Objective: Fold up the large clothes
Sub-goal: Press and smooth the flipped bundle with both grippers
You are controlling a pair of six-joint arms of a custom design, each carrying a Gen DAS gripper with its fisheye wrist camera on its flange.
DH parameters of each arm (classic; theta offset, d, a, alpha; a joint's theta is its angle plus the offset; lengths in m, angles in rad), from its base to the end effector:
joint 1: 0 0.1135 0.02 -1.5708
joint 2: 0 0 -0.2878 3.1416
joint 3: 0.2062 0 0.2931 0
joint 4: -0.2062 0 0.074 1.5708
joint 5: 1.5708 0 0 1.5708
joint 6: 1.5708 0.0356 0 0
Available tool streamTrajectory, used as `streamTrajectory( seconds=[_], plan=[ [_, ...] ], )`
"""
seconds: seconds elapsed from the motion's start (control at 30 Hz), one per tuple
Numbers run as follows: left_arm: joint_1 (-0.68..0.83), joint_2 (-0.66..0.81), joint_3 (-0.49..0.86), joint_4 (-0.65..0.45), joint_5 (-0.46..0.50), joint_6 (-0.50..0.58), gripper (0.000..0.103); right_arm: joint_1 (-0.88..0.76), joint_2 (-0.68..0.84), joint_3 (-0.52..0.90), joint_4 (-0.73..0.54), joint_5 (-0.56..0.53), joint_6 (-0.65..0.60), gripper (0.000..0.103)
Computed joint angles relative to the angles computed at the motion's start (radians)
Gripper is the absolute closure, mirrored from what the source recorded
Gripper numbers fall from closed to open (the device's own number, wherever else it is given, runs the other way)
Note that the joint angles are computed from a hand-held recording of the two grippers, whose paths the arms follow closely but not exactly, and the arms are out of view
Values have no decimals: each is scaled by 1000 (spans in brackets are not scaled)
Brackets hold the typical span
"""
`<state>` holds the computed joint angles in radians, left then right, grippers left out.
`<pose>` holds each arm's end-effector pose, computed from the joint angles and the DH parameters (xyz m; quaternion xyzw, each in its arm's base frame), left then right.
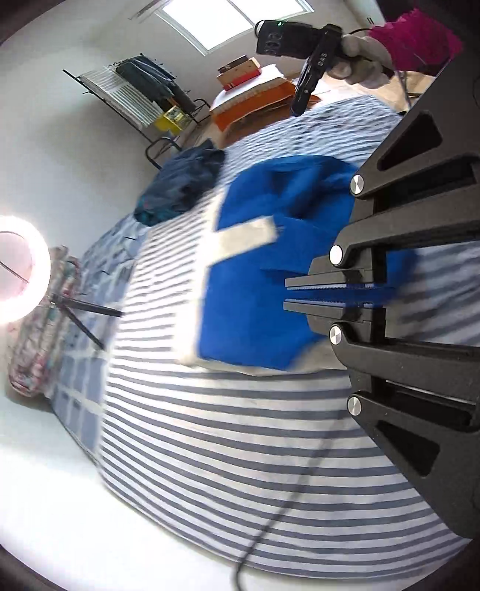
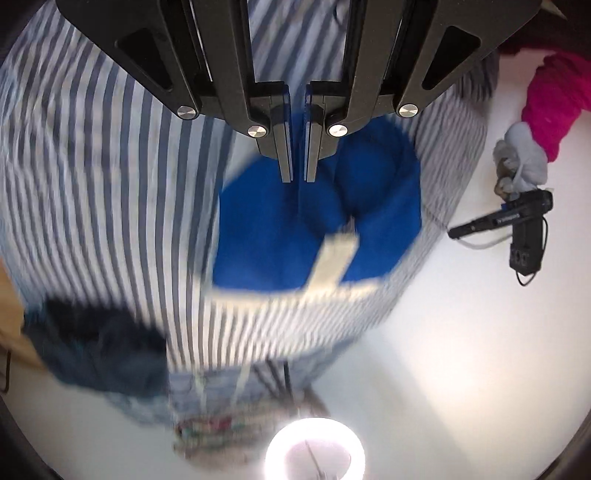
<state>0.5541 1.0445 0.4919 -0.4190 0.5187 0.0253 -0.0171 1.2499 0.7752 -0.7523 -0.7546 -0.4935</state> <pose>0.1881 0.0956 0.1762 -0.1683 0.9112 -0.1533 0.3434 0.2459 0.0202 0.2148 -0.2774 0.8752 0.3111 0.2455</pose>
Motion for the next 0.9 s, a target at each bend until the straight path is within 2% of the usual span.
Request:
streamTrajectory(
  seconds=[0.03, 0.1, 0.17, 0.23, 0.4, 0.5, 0.6, 0.7, 0.8, 0.9],
  plan=[
    [-47, 60, 34, 66, -55, -32, 103, 40, 10, 7, 68, 5, 68, 98],
    [-91, 168, 88, 152, -62, -83, 103, 108, 41, 20, 206, 33, 171, 98],
    [-149, 263, 123, 228, -142, -79, 103, 195, 100, 36, 340, 109, 212, 98],
    [-194, 366, 155, 296, -232, -83, 103, 257, 185, 68, 415, 167, 248, 98],
    [-183, 590, 192, 417, -258, -129, 103, 312, 384, 158, 512, 264, 303, 98],
    [-152, 680, 166, 496, -214, -137, 103, 328, 464, 175, 527, 334, 287, 99],
    [-155, 718, 136, 581, -220, -125, 102, 321, 523, 188, 532, 342, 263, 103],
    [-142, 719, 146, 563, -200, -143, 101, 321, 539, 192, 525, 349, 272, 103],
    [-116, 593, 91, 525, -193, -138, 101, 310, 452, 164, 486, 349, 265, 103],
    [-75, 429, 9, 482, -137, -106, 101, 258, 326, 89, 457, 262, 233, 103]
  ],
)
